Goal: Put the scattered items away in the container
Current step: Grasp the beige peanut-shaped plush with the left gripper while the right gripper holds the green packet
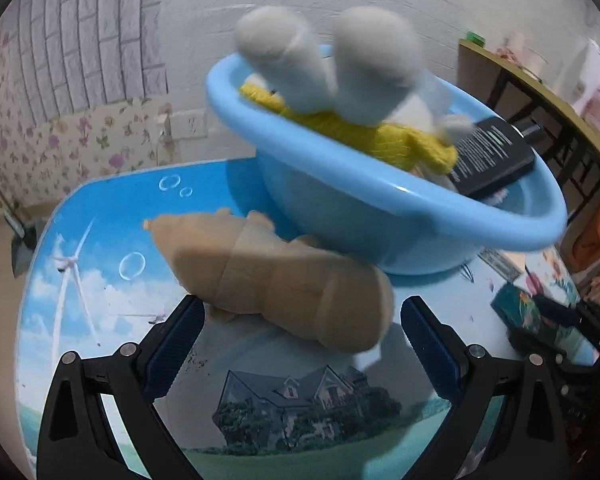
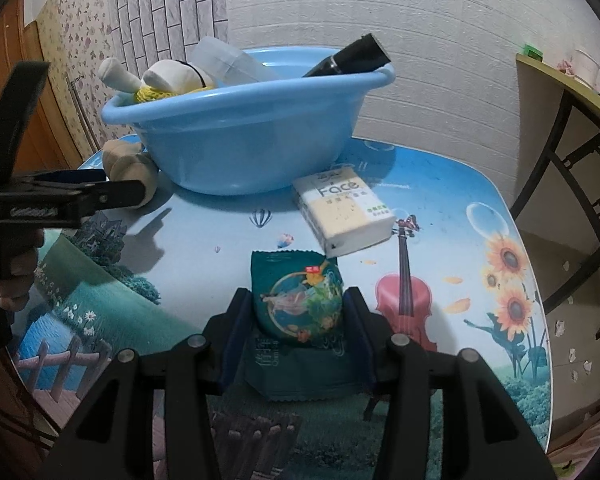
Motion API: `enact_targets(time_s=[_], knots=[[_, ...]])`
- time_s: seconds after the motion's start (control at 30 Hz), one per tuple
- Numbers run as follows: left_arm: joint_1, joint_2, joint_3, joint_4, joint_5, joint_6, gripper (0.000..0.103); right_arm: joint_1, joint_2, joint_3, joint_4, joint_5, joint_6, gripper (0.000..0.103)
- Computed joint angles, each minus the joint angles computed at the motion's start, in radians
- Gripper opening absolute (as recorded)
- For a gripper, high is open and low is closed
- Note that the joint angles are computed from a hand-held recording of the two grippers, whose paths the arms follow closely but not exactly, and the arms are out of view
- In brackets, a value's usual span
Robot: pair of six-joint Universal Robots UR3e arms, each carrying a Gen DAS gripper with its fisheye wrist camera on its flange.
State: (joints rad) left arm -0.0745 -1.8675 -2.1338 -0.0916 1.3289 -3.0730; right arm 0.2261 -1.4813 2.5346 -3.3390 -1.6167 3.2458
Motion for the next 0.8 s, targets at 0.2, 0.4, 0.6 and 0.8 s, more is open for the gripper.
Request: enact_targets(time_s=[0.2,0.4,0.6,0.8], knots=[[0.032,0.018,-0.062,0.069,-0.051,0.027,0.058,0.004,-0.003,0.0,0.003,-0.004,0.003,0.047],[0.039,0.06,-0.113,0.081,-0.062,0.074,0.056,0.008,-0.005,-0.002,0.006,-0.01,0.006,0.047],[0.066,0.181,-0.204,0.063,-0.097,0.1,0.056,0.009,-0.039,0.016,0.01,0.006,0.021,0.046],[0.144,0.401,-0.31,-0.032,-0.172,0.126,0.056,0.043,-0.066,0.011,0.012,-0.005,0.034,0.046]])
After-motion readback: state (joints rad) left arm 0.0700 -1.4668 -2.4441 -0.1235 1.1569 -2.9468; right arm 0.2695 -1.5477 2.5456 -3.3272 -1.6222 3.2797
